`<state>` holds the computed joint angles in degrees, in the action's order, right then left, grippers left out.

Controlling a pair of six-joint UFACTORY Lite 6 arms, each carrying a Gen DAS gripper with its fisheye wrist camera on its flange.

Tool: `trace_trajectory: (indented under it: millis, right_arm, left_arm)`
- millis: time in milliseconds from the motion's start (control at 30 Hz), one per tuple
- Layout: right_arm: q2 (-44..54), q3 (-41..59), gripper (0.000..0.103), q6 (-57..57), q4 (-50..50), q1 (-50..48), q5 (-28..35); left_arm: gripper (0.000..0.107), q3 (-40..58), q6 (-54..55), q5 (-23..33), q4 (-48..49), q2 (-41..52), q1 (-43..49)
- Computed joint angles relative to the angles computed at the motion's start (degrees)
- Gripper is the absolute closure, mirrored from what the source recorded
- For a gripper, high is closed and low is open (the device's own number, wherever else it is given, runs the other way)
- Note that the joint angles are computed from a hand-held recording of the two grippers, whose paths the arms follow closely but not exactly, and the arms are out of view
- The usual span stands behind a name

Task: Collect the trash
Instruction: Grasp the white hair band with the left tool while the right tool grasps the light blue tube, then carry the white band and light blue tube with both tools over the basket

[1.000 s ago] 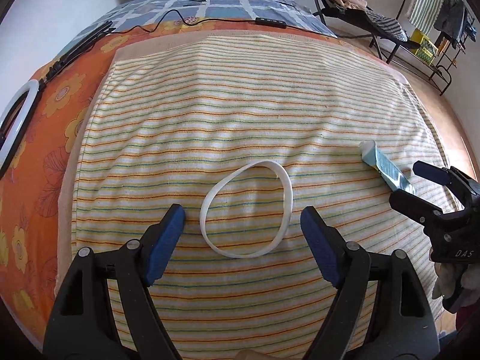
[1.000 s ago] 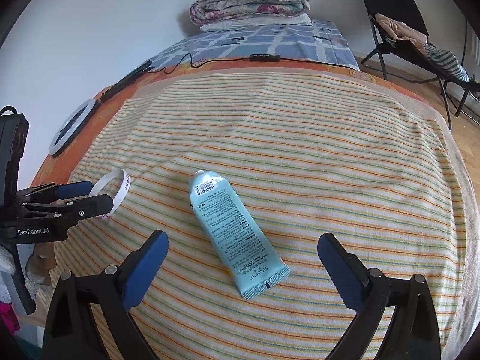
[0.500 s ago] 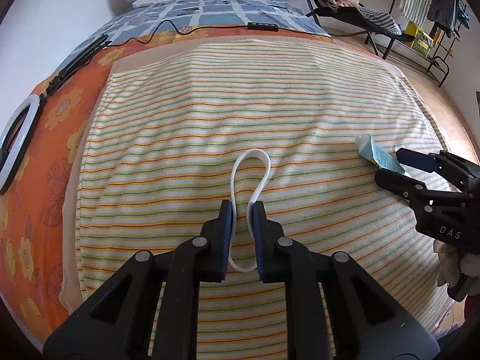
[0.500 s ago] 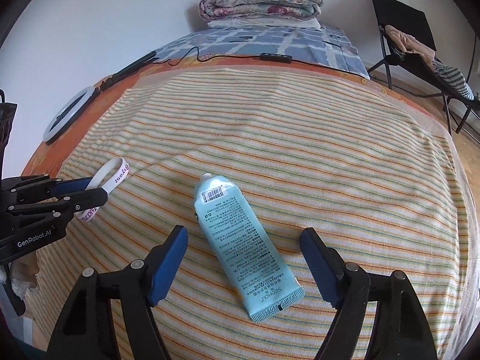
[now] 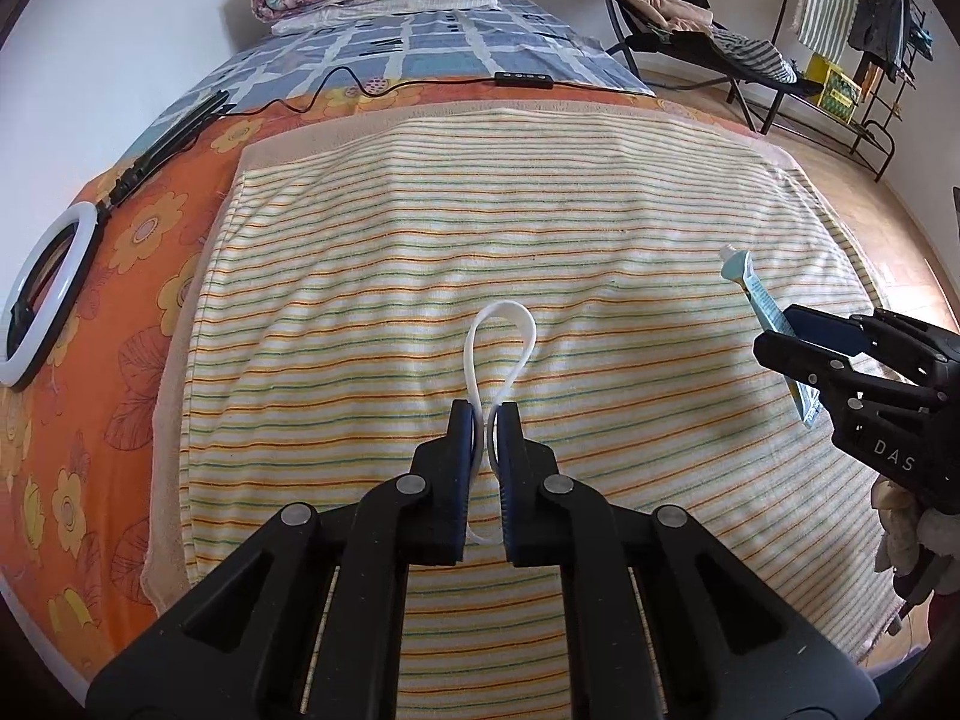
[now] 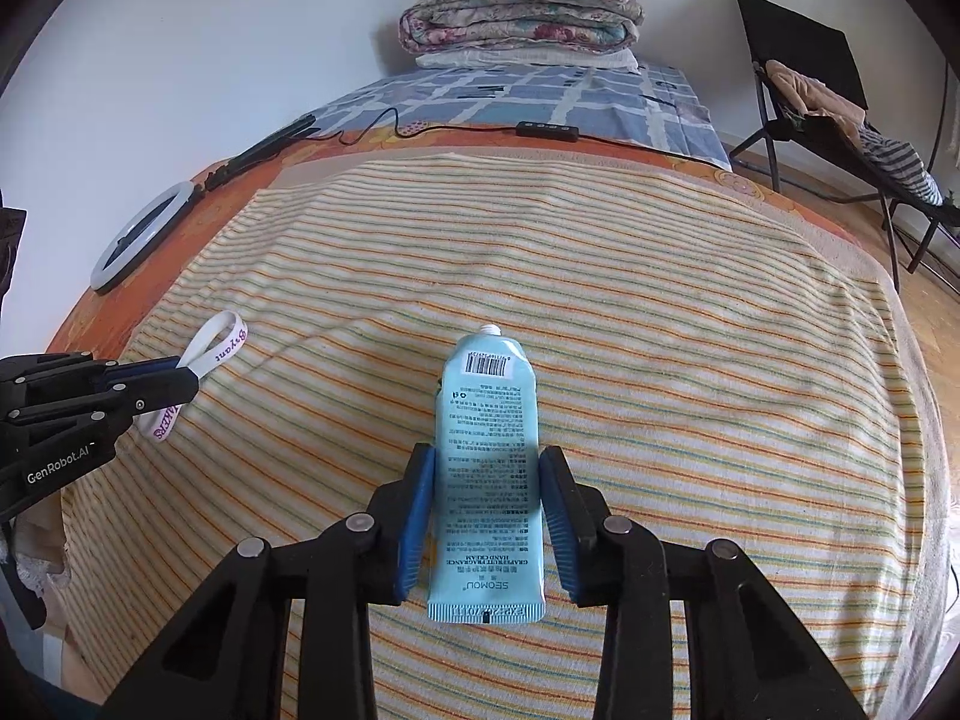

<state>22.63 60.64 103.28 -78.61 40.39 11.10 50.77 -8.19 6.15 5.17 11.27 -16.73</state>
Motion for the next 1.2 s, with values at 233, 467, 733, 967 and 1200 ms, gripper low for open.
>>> trace_trajectory:
  millis: [233,467,733,967,1200]
  right_arm:
    - [-5.6,-1.8,0.067,-5.5,5.6,4.9,4.6]
    - [-12.7,-4.7,0.067,-9.6,11.8,11.3,9.7]
    - [-21.6,-10.9,0.067,-6.4,14.8,20.3,15.3]
    - [-27.8,-14.2,0.067,-4.2,18.3,30.7,23.2]
    - [-31.8,-16.2,0.067,0.2,22.1,43.5,31.9]
  left_arm:
    - [0.101,-4.5,-1.8,1.8,1.6,-8.4,-0.7]
    - [0.101,-10.5,-5.6,5.3,4.4,-20.2,-2.8]
    - [0.101,-19.9,-23.3,12.4,19.3,-37.1,-10.9]
    - [0.101,-26.5,-36.4,23.8,25.5,-52.8,-23.9]
    - [0.101,-32.0,-57.8,43.0,34.2,-65.1,-49.6]
